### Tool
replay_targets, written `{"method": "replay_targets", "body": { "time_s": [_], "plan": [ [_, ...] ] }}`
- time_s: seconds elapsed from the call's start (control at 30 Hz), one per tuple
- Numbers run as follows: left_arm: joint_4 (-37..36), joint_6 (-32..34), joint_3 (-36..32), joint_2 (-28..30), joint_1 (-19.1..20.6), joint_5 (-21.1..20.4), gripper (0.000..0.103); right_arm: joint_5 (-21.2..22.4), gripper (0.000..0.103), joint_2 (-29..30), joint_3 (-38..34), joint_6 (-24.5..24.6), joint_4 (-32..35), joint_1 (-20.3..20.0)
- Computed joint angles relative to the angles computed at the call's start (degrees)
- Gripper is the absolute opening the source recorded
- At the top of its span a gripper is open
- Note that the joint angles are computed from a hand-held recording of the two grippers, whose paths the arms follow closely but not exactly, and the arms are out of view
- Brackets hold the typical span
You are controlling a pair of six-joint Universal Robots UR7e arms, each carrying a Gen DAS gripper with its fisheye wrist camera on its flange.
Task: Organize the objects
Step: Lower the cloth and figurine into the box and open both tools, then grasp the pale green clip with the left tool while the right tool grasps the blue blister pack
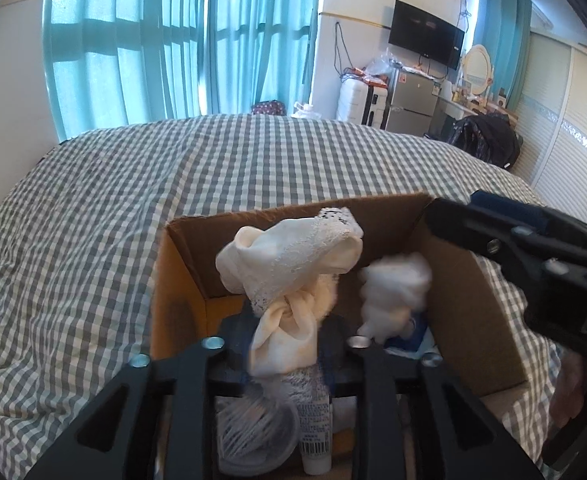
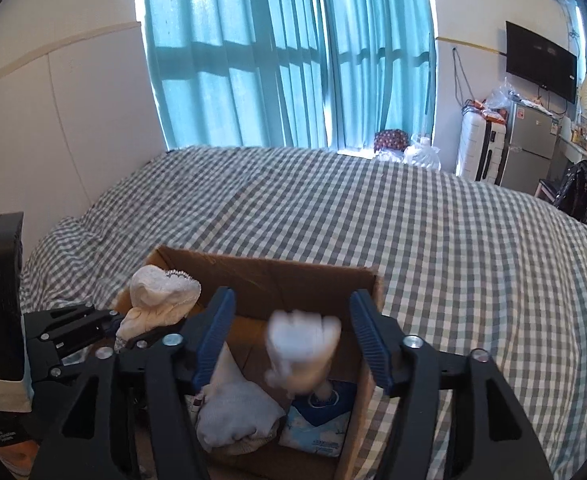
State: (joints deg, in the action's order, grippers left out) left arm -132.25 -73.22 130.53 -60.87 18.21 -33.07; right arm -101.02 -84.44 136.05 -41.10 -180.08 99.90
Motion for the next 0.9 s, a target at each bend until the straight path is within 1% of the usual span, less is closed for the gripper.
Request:
{"method": "replay_targets", "body": {
  "time_s": [0.03, 0.07, 0.13, 0.2, 0.27, 0.3, 0.37, 0.4, 0.47, 0.5, 0.67, 0.77, 0.83, 0.9],
  "plan": [
    [1.5, -1.1, -0.2, -0.5, -0.4, 0.2, 0.051, 0.0, 0.066, -0.8, 0.1, 0.3, 0.1, 0.4],
    [3.4, -2.7, -0.6, -0.9, -1.0, 0.6, 0.059, 0.0, 0.067, -1.5, -0.1, 0.6, 0.6, 0.8],
    [8.0, -6.5, -1.0, -2.3, -2.7, 1.4, 0.062, 0.1, 0.070, -3.2, -0.1, 0.8, 1.4, 1.6],
    [12.4, -9.6, -1.8, -3.2, -3.9, 1.7, 0.070, 0.1, 0.072, -4.8, 0.0, 1.0, 2.2, 2.6],
    [18.3, -14.4, -3.1, -3.9, -5.4, 2.3, 0.082, 0.5, 0.074, -7.3, 0.1, 0.6, 4.2, 3.5],
    [21.9, -17.6, -3.7, -4.4, -6.3, 2.6, 0.084, 0.4, 0.076, -8.2, 0.0, 0.4, 4.9, 4.1],
    [27.6, -22.4, -4.9, -4.9, -7.8, 2.7, 0.093, 0.8, 0.077, -10.6, 0.1, -0.5, 7.0, 4.6],
    [31.8, -26.1, -5.8, -5.2, -8.9, 2.8, 0.095, 0.9, 0.079, -11.7, 0.0, -0.8, 8.2, 5.0],
    [37.7, -31.2, -7.2, -5.0, -10.4, 2.4, 0.099, 1.4, 0.084, -14.5, 0.1, -1.7, 10.3, 5.1],
    [41.2, -34.4, -8.1, -4.9, -11.4, 1.9, 0.099, 1.4, 0.085, -15.7, 0.3, -2.2, 11.4, 5.1],
    [52.6, -45.5, -10.8, -2.7, -15.3, -1.5, 0.100, 1.1, 0.088, -22.9, 2.7, -5.8, 16.0, 4.3],
    [54.5, -47.9, -11.4, -1.0, -16.8, -3.9, 0.100, 1.4, 0.088, -27.1, 4.7, -9.0, 19.1, 2.8],
    [54.8, -49.6, -11.2, 0.4, -17.8, -5.9, 0.100, 1.1, 0.088, -29.2, 6.3, -11.2, 19.8, 1.6],
    [52.9, -50.1, -10.5, 1.8, -18.4, -8.0, 0.100, 1.2, 0.088, -31.1, 7.9, -13.3, 20.4, -0.1]
  ]
}}
